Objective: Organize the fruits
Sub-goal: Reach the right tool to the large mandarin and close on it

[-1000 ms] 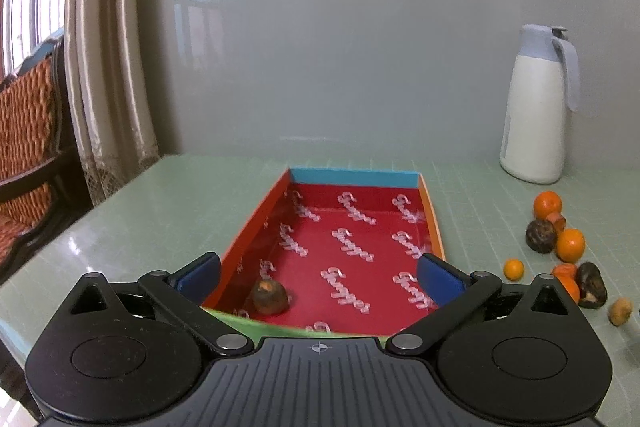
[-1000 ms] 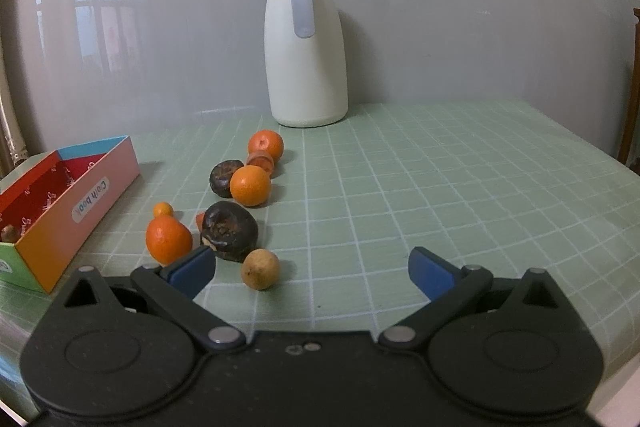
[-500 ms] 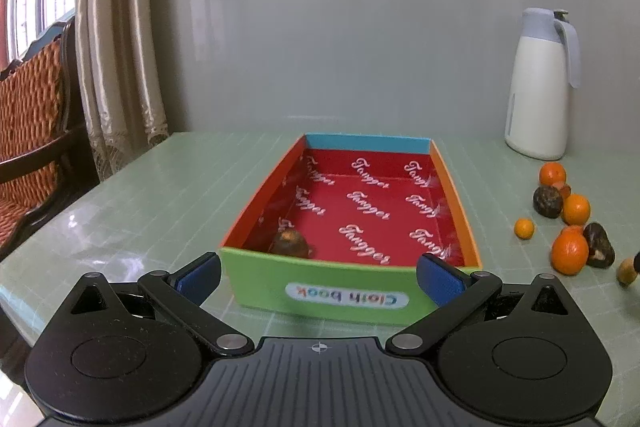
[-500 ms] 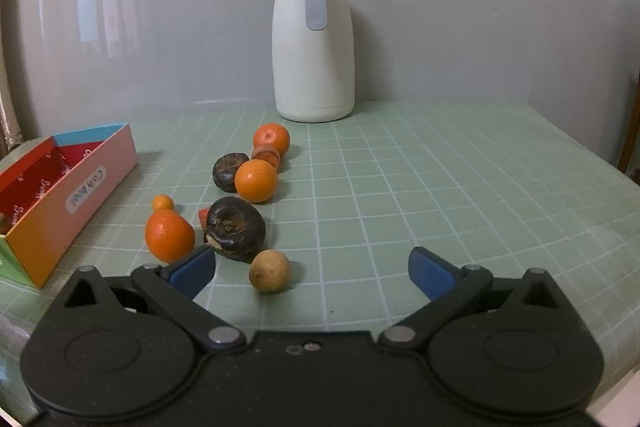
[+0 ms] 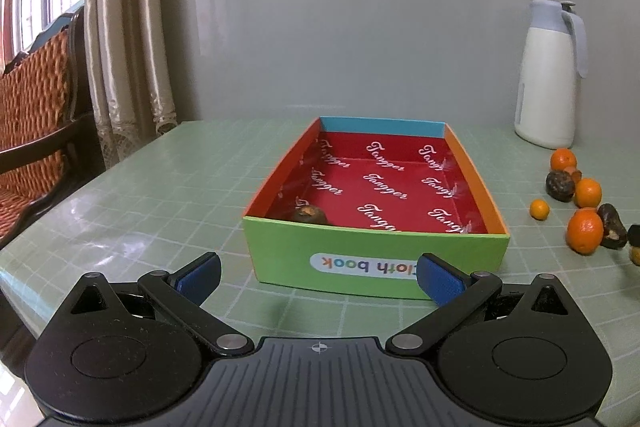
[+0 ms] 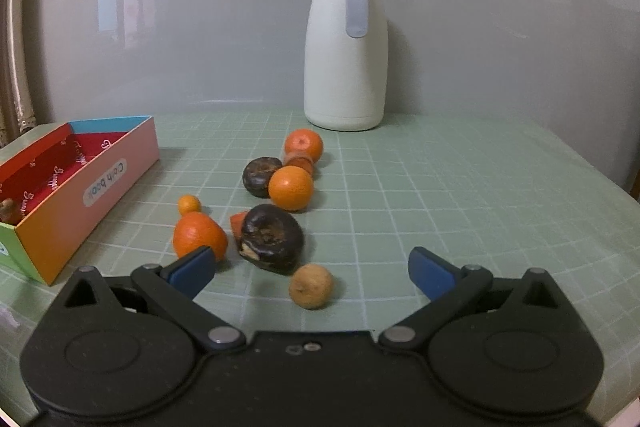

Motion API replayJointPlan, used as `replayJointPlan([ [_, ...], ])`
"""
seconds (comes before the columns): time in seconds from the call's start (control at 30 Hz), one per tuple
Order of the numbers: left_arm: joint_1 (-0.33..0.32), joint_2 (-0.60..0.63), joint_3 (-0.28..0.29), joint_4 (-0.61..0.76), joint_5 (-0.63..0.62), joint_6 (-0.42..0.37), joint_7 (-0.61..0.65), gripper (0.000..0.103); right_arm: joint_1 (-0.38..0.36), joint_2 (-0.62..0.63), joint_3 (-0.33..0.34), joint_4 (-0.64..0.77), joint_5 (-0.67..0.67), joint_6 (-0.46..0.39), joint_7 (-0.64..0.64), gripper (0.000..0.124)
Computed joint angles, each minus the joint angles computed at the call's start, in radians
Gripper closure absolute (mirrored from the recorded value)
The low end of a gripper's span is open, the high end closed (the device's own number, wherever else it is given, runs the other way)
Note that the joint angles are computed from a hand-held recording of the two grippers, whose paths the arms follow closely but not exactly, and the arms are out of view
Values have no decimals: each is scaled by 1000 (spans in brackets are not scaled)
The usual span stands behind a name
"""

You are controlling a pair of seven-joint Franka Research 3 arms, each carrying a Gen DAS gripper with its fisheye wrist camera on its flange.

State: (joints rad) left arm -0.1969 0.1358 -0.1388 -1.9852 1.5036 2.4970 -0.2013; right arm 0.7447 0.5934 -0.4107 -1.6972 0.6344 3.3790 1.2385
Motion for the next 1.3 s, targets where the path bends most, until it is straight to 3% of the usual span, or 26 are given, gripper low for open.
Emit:
replayJointPlan([
  [0.03,1,0,1,-2,-2,-1,0,0,-43,-12,47,-12,-72,27,45,21],
  [0.1,4,1,2,-4,-11,0,3,0,-143,-27,175,-6,-67,58,-15,21],
  [0.23,7,2,5,-9,-22,1,-1,0,-236,-31,292,5,-112,66,-36,22],
  [0.33,9,2,6,-12,-23,-1,-3,0,-345,-34,424,-2,-201,99,-28,29],
  [0.4,10,1,6,-14,-27,-1,-1,0,-373,-32,461,3,-236,96,-23,32],
  [0.53,14,-4,8,-22,-30,-2,-5,0,-435,-15,534,36,-304,46,2,61],
  [0.8,25,-17,8,-44,-52,-12,-6,0,-386,28,482,122,-315,-37,21,61],
  [0.9,30,-22,8,-51,-57,-16,-10,0,-376,39,467,146,-315,-74,30,67],
  [1.3,50,-29,10,-70,-88,-4,0,0,-275,85,326,224,-339,-162,130,68],
])
